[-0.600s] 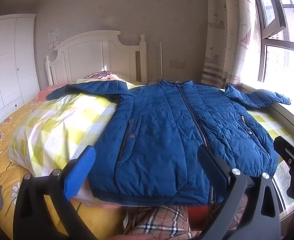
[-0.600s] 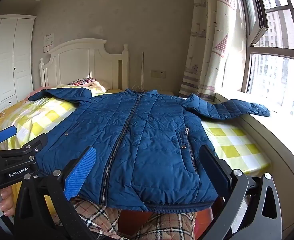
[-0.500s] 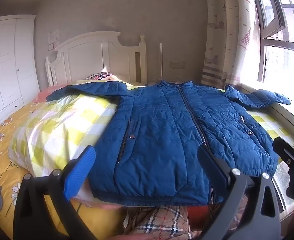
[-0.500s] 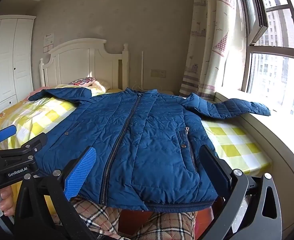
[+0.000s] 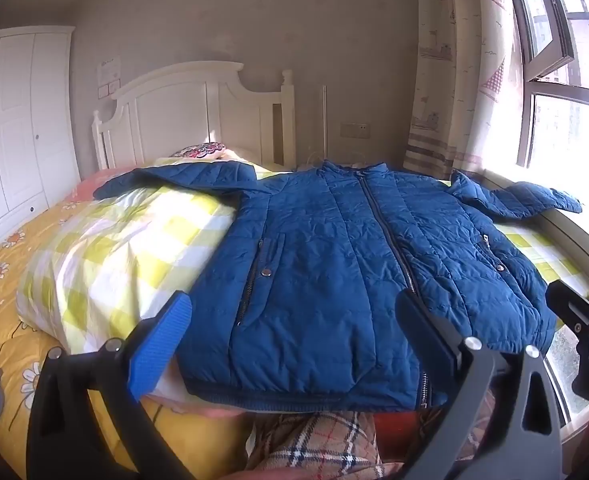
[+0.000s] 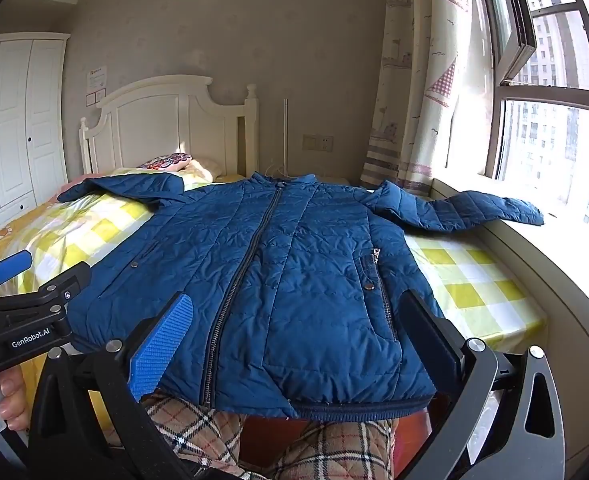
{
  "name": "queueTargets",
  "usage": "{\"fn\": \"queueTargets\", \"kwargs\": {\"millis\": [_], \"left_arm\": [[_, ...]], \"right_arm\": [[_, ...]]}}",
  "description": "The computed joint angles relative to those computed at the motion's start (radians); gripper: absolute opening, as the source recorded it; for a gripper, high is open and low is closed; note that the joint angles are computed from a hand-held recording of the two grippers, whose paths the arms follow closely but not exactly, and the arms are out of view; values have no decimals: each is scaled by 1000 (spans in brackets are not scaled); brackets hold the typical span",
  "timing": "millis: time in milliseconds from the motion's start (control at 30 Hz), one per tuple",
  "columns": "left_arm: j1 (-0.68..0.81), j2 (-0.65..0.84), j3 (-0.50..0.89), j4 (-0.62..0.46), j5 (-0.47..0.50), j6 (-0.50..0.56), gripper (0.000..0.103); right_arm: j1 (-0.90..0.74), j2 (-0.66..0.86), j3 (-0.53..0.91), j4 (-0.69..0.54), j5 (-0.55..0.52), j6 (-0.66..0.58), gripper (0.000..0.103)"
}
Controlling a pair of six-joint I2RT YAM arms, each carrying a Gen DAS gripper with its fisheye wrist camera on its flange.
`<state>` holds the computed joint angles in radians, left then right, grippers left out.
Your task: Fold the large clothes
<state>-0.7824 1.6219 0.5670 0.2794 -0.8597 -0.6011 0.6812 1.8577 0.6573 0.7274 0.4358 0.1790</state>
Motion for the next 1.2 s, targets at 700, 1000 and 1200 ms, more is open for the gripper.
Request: {"fn": "queueTargets", "kwargs": {"millis": [700,1000,1200], "left_arm": [[3,5,5,3,4,4,101],[3,5,4,6,4,5,101],[1,7,6,5,3,5,101]], "right_arm": [[0,10,4,1,-6,6,99],[-4,12,1,5,-16,10,99],[-4,14,-4,7,-23,18,99]]}}
